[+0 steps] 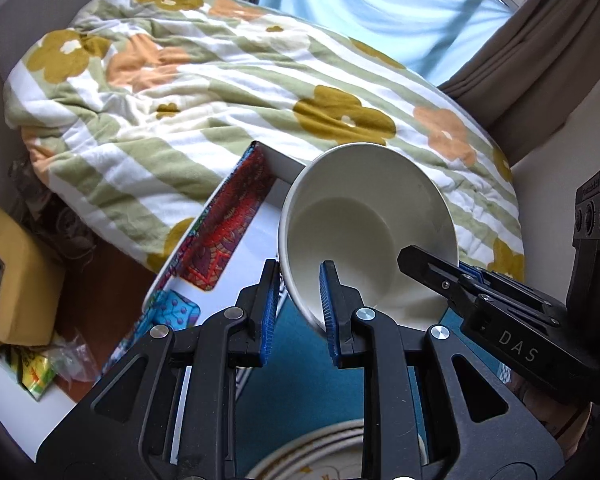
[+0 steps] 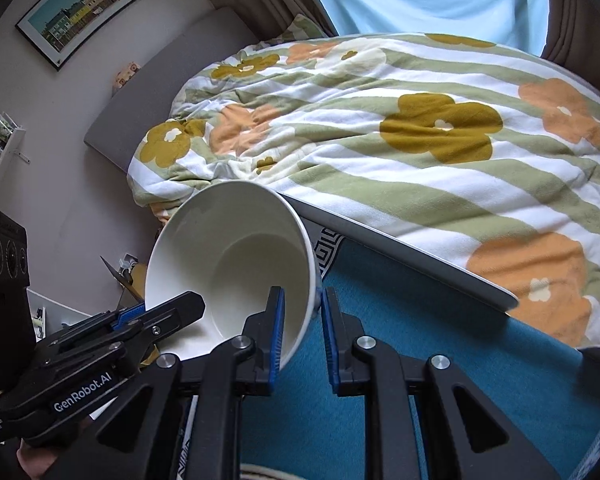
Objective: Organize plates and bowls
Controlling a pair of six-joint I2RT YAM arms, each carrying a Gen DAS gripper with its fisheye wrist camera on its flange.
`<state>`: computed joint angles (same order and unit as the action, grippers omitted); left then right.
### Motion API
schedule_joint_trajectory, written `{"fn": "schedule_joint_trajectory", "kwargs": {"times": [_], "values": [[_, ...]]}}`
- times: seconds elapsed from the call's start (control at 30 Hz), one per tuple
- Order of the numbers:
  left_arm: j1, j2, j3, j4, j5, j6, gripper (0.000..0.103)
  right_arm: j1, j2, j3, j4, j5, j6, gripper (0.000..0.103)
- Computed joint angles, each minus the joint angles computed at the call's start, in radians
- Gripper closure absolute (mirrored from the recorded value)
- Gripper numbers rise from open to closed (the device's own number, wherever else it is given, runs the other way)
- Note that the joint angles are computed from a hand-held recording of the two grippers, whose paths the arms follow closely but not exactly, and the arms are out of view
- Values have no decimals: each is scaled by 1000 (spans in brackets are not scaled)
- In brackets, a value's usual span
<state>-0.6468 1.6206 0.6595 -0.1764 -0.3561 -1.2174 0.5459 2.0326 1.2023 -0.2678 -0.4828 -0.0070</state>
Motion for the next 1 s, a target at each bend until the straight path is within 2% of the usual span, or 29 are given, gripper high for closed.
{"fn": "schedule_joint_trajectory", "kwargs": {"times": [0.13, 0.27, 0.4, 0.5, 0.6, 0.77, 0.87, 1.0], "values": [[-211, -9, 130, -199, -115, -164, 85, -70, -235, -204, -8, -12, -56, 86], [-403, 66, 315, -371, -198, -318, 85, -200, -457, -365, -83, -63, -147, 86], [-548, 208, 554, -511, -249, -409, 85, -398, -657, -475, -234, -122, -309, 86], [-623, 332, 737, -573, -263, -431, 85, -607, -746, -504, -389, -181, -493, 86], [-676, 467, 935, -619, -266, -427, 85, -836, -762, -497, -539, -219, -718, 86], [-719, 673, 1232, -660, -232, -375, 85, -1182, -662, -441, -714, -220, -1056, 86], [-729, 783, 1382, -676, -193, -346, 85, -1338, -576, -408, -752, -190, -1198, 86], [-726, 925, 1565, -704, -111, -313, 85, -1435, -500, -408, -705, -140, -1262, 86]]}}
